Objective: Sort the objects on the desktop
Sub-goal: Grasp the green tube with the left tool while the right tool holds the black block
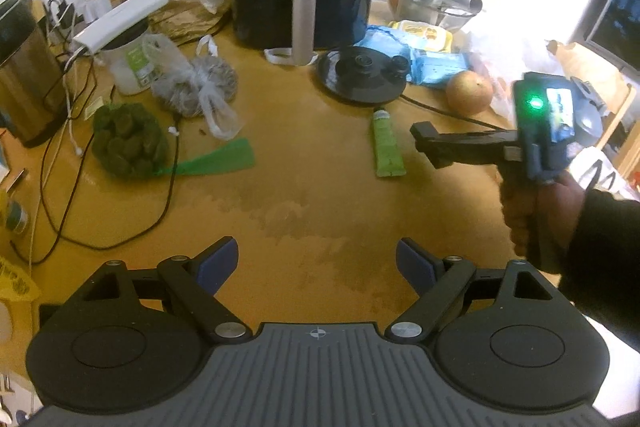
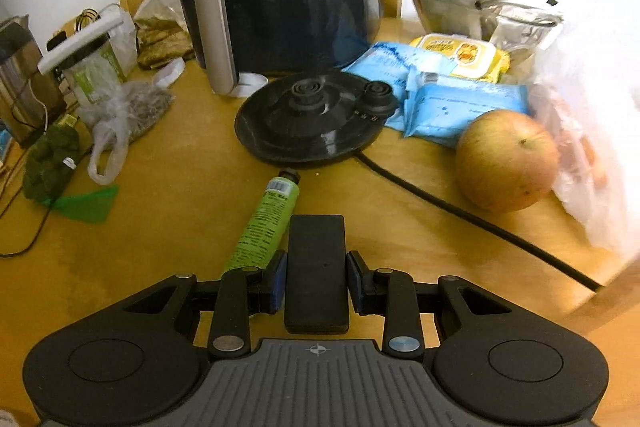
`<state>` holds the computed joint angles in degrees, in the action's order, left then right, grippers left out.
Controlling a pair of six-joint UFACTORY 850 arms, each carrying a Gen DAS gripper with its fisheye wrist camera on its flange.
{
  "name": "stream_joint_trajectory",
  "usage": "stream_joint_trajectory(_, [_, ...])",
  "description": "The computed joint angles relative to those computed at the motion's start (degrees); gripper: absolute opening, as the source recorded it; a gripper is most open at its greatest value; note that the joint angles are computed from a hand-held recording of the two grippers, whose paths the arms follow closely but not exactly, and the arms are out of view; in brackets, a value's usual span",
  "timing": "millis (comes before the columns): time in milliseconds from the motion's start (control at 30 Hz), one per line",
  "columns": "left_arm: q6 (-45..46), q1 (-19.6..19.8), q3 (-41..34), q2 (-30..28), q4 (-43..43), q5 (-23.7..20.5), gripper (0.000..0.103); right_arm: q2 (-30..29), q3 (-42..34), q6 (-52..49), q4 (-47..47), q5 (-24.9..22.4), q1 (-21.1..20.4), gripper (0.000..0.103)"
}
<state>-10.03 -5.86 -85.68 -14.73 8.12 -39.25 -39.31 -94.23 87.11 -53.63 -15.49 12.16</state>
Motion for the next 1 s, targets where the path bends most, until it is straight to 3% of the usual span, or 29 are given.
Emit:
stream_joint_trajectory(233, [3.03, -0.36, -3.31, -3.15, -0.92, 0.16, 0.087, 6.5, 8.16, 11.56, -11.15, 1.55, 1.0, 0.034])
stream_joint_trajectory(500, [4.91, -0.36, -6.3, -6.44, -1.61, 1.64, 0.087, 13.43, 16.5, 26.2, -22.2, -0.06, 2.36, 0.034])
stream_joint_trajectory(1000, [9.61, -1.75, -14.74, -15.98, -5.73, 2.37, 0.085, 20.85, 25.81, 35.79, -23.84, -4.56, 4.99, 0.034])
